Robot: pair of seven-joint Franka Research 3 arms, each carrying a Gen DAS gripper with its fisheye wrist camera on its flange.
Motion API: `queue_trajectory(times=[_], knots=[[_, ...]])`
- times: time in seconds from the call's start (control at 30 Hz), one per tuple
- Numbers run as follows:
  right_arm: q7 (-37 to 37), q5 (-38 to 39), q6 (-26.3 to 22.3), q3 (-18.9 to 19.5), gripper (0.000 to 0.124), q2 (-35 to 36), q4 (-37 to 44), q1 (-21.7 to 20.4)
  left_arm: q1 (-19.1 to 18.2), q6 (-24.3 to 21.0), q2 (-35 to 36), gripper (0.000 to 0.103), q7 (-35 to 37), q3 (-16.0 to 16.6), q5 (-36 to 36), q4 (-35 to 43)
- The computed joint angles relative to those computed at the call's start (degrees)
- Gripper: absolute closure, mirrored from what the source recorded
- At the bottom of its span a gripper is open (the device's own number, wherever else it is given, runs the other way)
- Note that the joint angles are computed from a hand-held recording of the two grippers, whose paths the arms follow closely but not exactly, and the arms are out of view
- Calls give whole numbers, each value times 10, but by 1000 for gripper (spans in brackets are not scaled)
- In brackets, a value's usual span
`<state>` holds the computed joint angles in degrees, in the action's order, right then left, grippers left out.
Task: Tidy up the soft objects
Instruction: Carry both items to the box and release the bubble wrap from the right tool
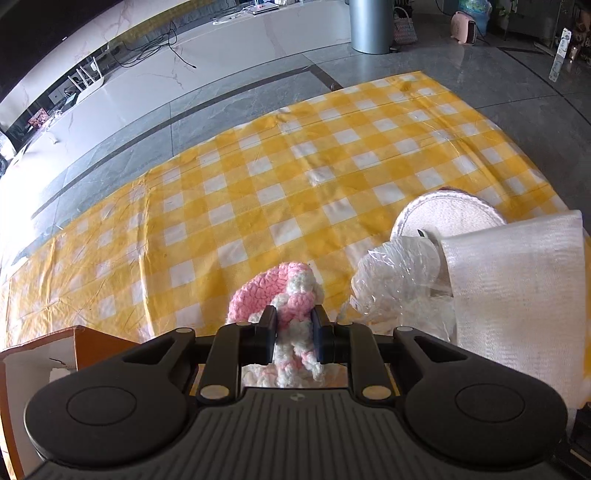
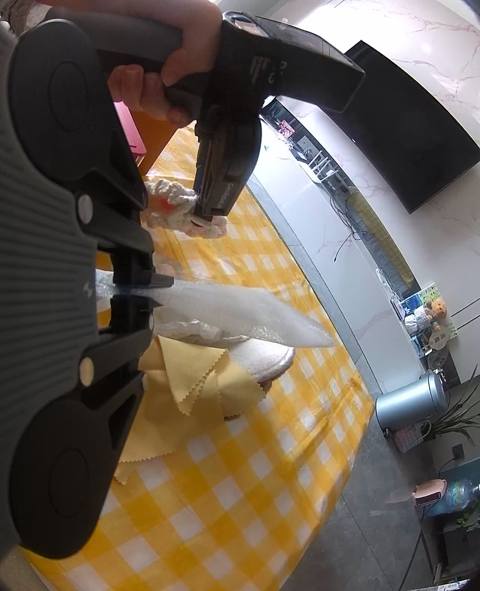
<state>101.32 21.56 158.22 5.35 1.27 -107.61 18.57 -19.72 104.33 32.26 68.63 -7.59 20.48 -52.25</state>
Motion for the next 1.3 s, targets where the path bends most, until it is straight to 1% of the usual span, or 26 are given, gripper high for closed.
queue_trajectory(times=[0.1, 0.2, 0.37, 0.53, 0.63, 0.73, 0.83, 0.9, 1.03, 1.23, 1.3], knots=[[-7, 11, 2, 1, 124, -1, 0, 0, 22, 16, -30, 81, -9, -14, -42, -36], [11, -13, 0, 0, 124, 1, 4, 2, 31, 47, -74, 81, -8, -20, -49, -90], [28, -33, 5, 1, 124, -2, 4, 4, 50, 108, -144, 81, -14, -30, -68, -176], [33, -38, 25, 3, 124, -10, -4, 6, 83, 184, -219, 81, -11, -41, -142, -268], [17, -19, 35, 5, 124, -13, -4, 9, 95, 217, -259, 81, -7, -39, -167, -314], [8, -13, 45, 7, 124, -18, -5, 12, 104, 255, -305, 81, -7, -34, -184, -369], [3, -11, 56, 11, 124, -24, -6, 17, 113, 294, -361, 81, 3, -23, -223, -437], [-30, 22, 63, 13, 124, -28, -6, 23, 114, 317, -399, 81, 23, -12, -260, -484], [-79, 56, 70, 19, 124, -28, 4, 36, 112, 361, -467, 81, 56, 14, -312, -568], [-186, 139, 59, 30, 124, -22, 33, 60, 115, 416, -543, 81, 50, 45, -331, -666], [-206, 148, 58, 36, 124, -15, 46, 69, 114, 421, -562, 81, 55, 58, -333, -690]])
